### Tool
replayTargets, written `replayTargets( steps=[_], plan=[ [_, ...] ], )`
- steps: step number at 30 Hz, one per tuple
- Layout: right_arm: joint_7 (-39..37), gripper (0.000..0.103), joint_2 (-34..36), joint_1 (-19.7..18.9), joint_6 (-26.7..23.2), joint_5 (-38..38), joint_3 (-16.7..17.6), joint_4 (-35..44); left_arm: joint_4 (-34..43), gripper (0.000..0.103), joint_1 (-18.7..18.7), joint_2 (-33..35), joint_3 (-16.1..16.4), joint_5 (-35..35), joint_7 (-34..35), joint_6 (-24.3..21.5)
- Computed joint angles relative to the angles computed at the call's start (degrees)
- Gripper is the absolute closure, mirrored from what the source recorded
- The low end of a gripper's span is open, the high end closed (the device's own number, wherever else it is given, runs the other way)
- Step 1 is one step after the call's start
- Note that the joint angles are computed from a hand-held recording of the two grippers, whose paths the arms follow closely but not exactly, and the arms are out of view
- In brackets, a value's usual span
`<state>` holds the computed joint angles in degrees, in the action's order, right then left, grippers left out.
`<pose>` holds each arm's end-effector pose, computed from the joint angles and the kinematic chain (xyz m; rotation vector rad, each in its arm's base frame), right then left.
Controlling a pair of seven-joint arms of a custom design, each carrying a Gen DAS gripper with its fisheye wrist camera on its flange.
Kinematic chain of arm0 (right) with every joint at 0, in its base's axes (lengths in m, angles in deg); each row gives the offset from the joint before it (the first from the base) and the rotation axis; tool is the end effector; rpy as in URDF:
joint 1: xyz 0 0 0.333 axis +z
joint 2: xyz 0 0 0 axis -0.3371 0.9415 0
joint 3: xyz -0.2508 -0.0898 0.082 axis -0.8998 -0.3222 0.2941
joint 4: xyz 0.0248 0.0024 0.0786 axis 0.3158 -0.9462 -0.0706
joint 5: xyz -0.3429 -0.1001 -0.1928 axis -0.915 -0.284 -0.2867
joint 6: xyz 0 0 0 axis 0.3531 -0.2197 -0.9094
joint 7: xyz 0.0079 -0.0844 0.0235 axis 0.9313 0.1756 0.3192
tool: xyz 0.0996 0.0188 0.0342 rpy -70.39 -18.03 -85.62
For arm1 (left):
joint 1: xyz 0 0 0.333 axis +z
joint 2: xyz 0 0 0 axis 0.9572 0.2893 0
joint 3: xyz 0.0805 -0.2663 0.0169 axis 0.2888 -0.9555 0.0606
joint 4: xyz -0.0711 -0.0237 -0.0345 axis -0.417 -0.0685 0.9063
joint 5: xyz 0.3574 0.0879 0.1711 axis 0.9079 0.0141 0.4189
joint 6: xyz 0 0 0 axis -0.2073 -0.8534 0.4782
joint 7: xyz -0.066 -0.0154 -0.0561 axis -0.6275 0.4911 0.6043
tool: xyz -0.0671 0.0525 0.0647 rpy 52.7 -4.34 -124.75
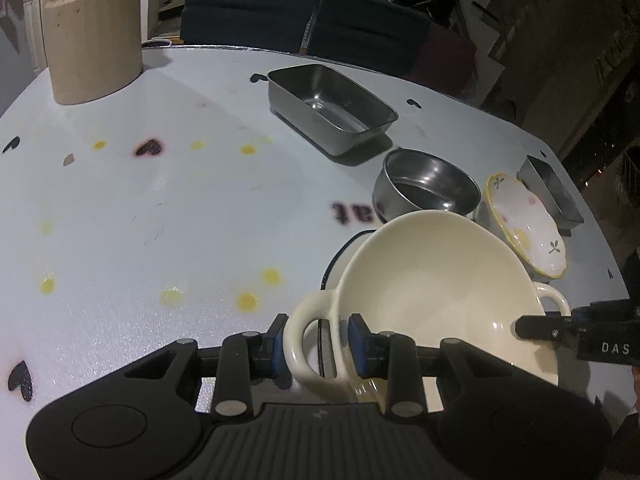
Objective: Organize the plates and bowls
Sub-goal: 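Lower the cream bowl onto the table and open both tools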
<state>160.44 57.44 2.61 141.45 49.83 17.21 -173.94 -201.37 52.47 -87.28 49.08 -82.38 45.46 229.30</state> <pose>0.4070 0.2945 0.3979 -1.5704 2.2043 -0.3127 0.4709 -0.3301 0.3918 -1.5211 2.5399 -0.9164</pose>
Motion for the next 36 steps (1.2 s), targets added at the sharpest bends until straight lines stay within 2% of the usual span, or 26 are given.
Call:
replayTargets(
  steps=[11,17,21,23,26,28,29,31,33,36],
  plan=[
    [1.8,0.072,-0.2,-0.4,1.9,-1.5,0.3,-1.3,0.1,0.069,-0.2,-0.3,0.0,2.1,-1.6,-0.8],
    [1.7,0.072,-1.2,-0.3,3.2,1.1,-0.3,-2.6,0.1,0.069,-0.1,-0.5,0.2,1.6,-1.1,-1.5],
    [2.2,0.072,-1.4,-0.7,3.6,0.7,0.2,-2.9,-0.1,0.067,-0.2,-0.7,0.1,3.5,-2.5,-1.5],
    [2.9,0.069,-1.4,-0.9,3.4,0.4,0.5,-2.8,-0.2,0.067,-0.2,-1.0,0.0,5.5,-3.6,-1.9],
    [3.1,0.060,-1.3,-0.9,3.0,0.7,0.3,-2.8,-0.6,0.057,-0.3,-1.7,0.1,6.8,-4.5,-1.8],
    [4.1,0.054,-1.4,-1.2,3.1,0.3,0.5,-2.9,-0.8,0.040,-0.4,-2.0,0.2,6.5,-4.9,-2.0],
    [4.2,0.047,-1.3,-1.2,2.8,0.2,0.5,-2.9,-0.9,0.037,-0.5,-2.1,0.2,7.0,-5.5,-2.0],
    [3.2,0.043,-1.3,-0.8,3.0,0.6,0.2,-3.0,-1.1,0.026,-0.6,-2.4,0.1,7.9,-6.2,-1.9],
    [3.4,0.041,-1.5,-0.9,3.4,0.1,0.4,-3.3,-1.2,0.023,-0.9,-2.6,0.1,8.0,-6.4,-2.3],
    [4.1,0.026,-2.2,-1.2,4.8,-0.8,0.9,-4.0,-2.0,0.013,-1.2,-3.5,0.0,8.8,-7.3,-2.3]
  ],
)
